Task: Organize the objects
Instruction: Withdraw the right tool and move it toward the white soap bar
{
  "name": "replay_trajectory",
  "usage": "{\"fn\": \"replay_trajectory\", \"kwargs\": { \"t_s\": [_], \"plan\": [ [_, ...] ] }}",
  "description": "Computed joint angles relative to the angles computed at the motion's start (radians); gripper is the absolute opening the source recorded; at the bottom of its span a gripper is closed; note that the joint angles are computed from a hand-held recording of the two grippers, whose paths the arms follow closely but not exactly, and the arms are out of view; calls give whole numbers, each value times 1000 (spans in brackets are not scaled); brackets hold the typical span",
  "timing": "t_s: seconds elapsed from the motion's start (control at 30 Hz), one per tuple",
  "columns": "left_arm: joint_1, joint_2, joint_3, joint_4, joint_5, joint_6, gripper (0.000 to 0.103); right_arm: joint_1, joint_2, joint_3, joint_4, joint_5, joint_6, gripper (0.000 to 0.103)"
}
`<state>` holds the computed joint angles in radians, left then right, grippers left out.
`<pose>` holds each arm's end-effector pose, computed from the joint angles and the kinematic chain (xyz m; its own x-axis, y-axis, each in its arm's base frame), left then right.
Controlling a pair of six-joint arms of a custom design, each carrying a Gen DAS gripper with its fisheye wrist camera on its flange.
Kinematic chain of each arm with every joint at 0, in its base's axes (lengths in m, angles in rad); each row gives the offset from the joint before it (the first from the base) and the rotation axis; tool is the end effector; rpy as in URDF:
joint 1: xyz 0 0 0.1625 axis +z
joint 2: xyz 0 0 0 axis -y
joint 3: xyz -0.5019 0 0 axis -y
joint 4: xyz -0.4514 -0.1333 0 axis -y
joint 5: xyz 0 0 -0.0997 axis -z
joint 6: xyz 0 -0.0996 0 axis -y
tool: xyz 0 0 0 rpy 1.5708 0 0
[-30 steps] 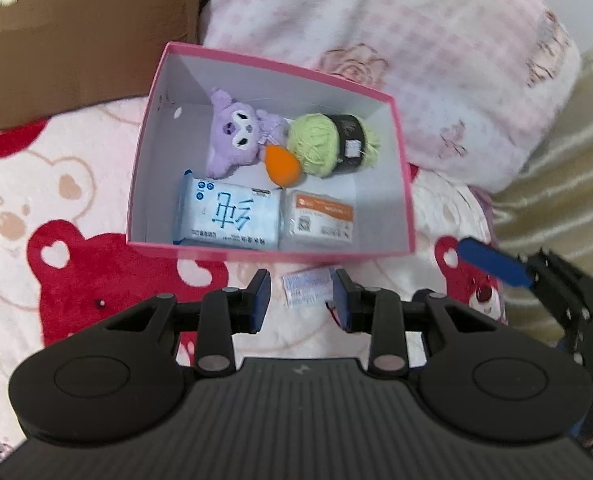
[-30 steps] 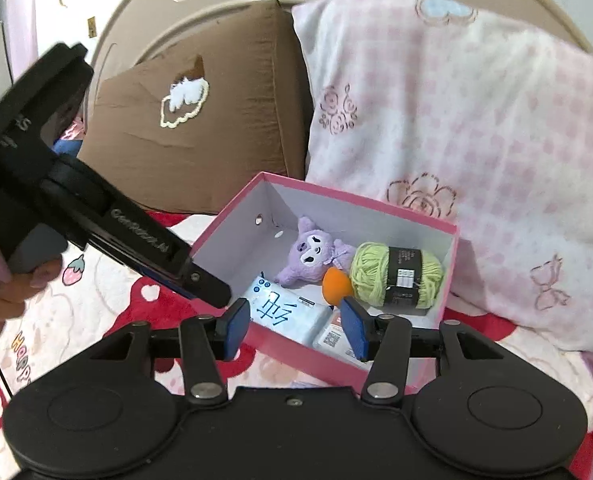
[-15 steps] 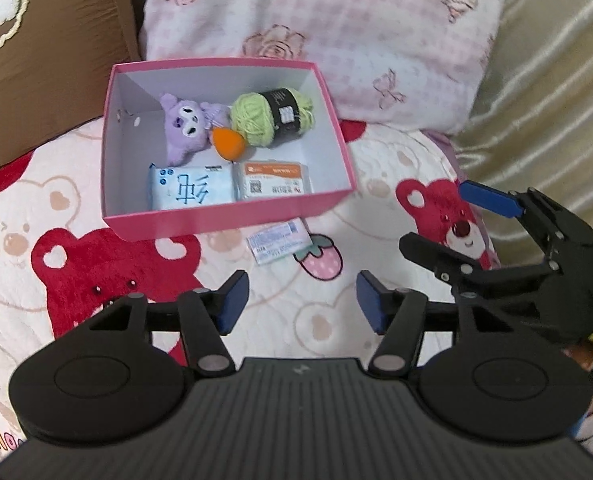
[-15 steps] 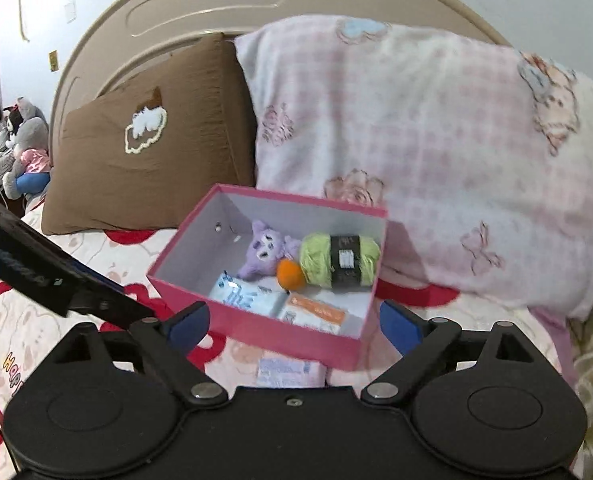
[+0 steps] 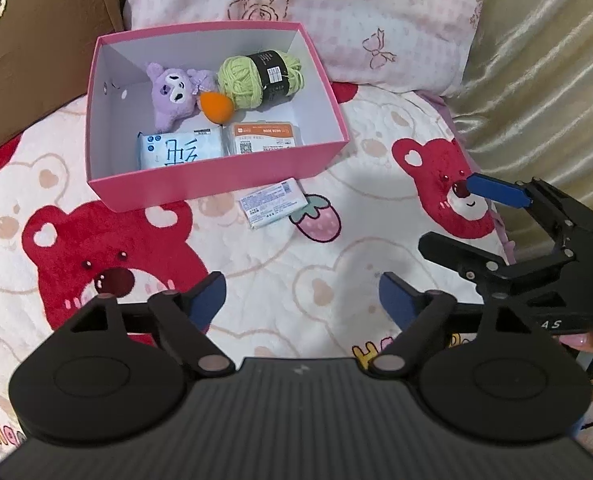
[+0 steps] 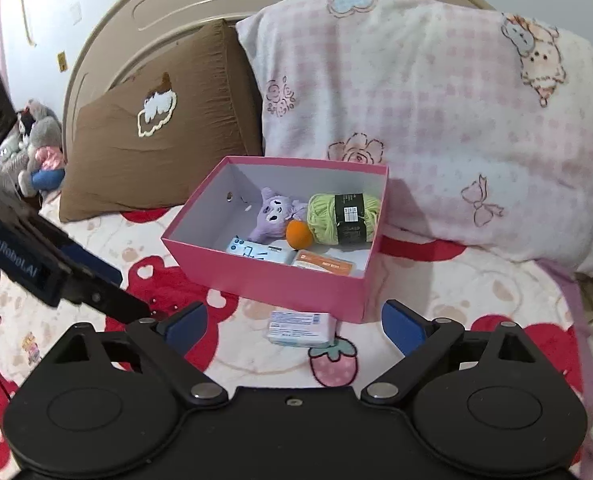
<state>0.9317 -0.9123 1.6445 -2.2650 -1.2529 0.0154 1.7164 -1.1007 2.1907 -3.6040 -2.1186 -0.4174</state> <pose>-0.3087 -0.6911 0.1594 -0.7461 0.5884 -0.3117 0.6076 0.7931 0.0428 0.1623 -0.5457 0.2405 -0.7935 0.0326 0.6077 -0.4451 0.6500 -0.6160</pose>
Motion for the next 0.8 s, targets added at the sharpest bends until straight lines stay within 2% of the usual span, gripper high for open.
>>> {"fn": "replay_trajectory", "kwargs": {
  "t_s": [0.17, 0.37, 0.5, 0.67, 0.8],
  "plan": [
    [11, 10, 5, 4, 1, -10, 94, -6, 11, 3, 18, 7, 25, 98],
    [26, 25, 14, -1, 26, -27, 94, -1, 48, -9, 23, -25, -8, 98],
    [20, 19, 85, -124, 118, -2, 96, -6, 65, -13, 32, -8, -21, 98],
    [43, 18, 117, -166, 111, -10, 96, -4, 99, -9, 29, -20, -69, 98],
    [51, 22, 138, -220, 143, -53, 96, -11, 119, -9, 19, -12, -113, 98]
  ]
}}
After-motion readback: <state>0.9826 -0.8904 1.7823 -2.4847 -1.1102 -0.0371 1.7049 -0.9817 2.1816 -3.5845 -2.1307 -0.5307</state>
